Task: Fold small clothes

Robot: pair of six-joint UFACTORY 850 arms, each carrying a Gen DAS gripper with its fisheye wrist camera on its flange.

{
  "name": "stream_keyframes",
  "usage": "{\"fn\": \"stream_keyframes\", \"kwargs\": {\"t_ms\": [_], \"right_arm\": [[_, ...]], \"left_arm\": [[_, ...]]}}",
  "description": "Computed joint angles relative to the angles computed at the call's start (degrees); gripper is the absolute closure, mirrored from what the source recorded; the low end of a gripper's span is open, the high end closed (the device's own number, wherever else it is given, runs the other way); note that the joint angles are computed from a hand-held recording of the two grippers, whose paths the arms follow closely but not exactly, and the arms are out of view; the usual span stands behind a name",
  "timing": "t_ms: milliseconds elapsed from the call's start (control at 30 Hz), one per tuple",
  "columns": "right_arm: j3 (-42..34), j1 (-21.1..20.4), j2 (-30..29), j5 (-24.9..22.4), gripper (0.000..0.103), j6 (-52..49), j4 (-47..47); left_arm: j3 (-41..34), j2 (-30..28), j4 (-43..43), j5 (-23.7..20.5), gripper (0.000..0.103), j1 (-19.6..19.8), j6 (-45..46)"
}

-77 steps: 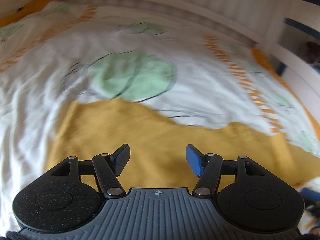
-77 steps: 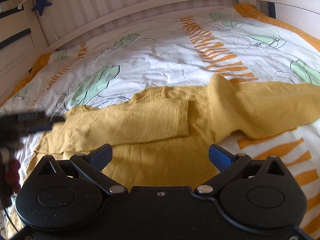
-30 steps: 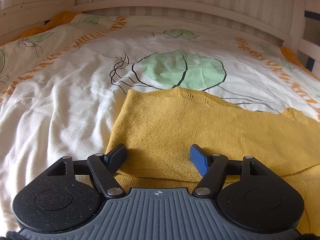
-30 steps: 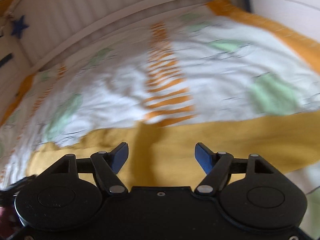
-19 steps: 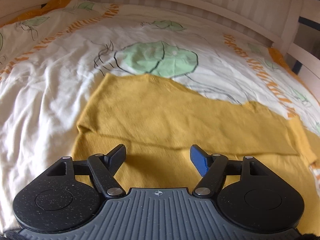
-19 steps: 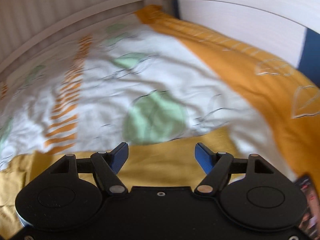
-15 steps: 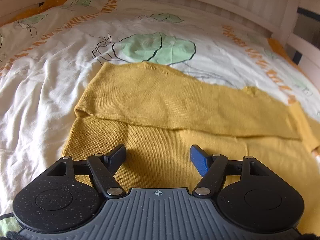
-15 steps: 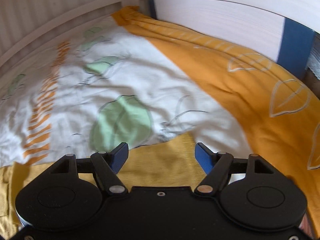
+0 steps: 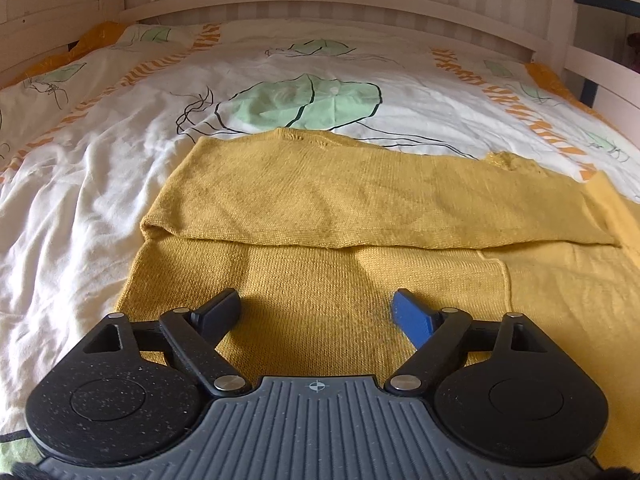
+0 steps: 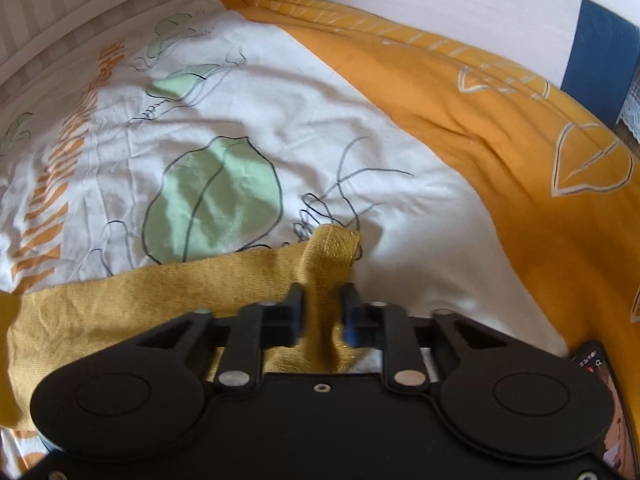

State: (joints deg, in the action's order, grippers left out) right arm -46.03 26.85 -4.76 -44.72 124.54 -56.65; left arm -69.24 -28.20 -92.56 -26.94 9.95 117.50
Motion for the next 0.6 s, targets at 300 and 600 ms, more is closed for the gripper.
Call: {"fn": "stream_keyframes", "kwargs": {"t_ms": [300, 600], "right_arm": [[-7.6, 5.3, 0.5, -5.9, 0.085, 1.4, -8.5], [-21.7, 9.2, -5.2, 0.3, 0.085, 5.3, -21.2]], "left_arm": [[0.3, 0.0, -1.3, -0.4, 0.019, 0.2, 1.3], [0.3, -0.1, -1.5, -1.1, 0.019, 0.3, 1.2]]}}
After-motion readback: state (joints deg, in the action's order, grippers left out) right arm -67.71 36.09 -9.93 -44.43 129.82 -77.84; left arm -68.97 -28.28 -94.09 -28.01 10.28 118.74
